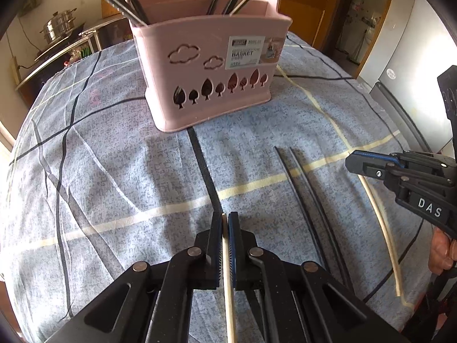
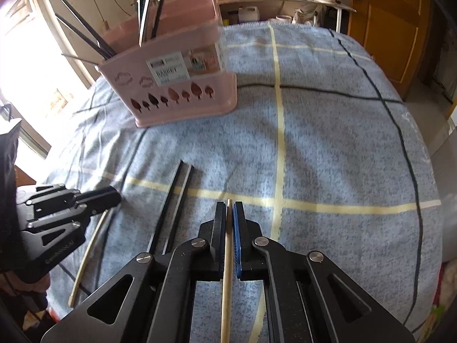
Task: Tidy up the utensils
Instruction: 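Carry the wooden chopstick in the right tool to the basket while the left tool carries its own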
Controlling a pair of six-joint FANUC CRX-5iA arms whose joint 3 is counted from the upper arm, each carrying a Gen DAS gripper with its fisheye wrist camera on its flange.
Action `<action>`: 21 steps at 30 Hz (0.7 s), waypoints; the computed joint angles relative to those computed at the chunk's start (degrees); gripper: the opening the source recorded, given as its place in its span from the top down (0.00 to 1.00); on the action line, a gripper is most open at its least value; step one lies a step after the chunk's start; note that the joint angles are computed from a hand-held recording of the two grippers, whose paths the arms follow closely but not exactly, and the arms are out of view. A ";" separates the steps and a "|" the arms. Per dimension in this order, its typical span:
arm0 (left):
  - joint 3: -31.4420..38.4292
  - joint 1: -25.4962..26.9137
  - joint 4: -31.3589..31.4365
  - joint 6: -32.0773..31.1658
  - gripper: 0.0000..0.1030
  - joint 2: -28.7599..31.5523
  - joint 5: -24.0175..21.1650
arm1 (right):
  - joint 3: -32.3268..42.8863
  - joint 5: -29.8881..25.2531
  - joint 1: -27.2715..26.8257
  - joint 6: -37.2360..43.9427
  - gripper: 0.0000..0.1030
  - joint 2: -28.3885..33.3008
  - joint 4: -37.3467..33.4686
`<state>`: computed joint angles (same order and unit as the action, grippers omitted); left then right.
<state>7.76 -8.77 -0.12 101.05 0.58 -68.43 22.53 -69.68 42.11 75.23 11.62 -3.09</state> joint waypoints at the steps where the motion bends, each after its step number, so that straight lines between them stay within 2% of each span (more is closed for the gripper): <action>1: 0.18 0.17 0.21 -0.16 0.97 -0.15 0.11 | 0.17 0.22 -0.05 0.08 0.95 -0.20 -0.12; 21: 11.37 2.41 -1.55 -2.24 0.97 -2.83 2.53 | 8.14 6.32 -0.84 2.42 0.95 -1.31 1.98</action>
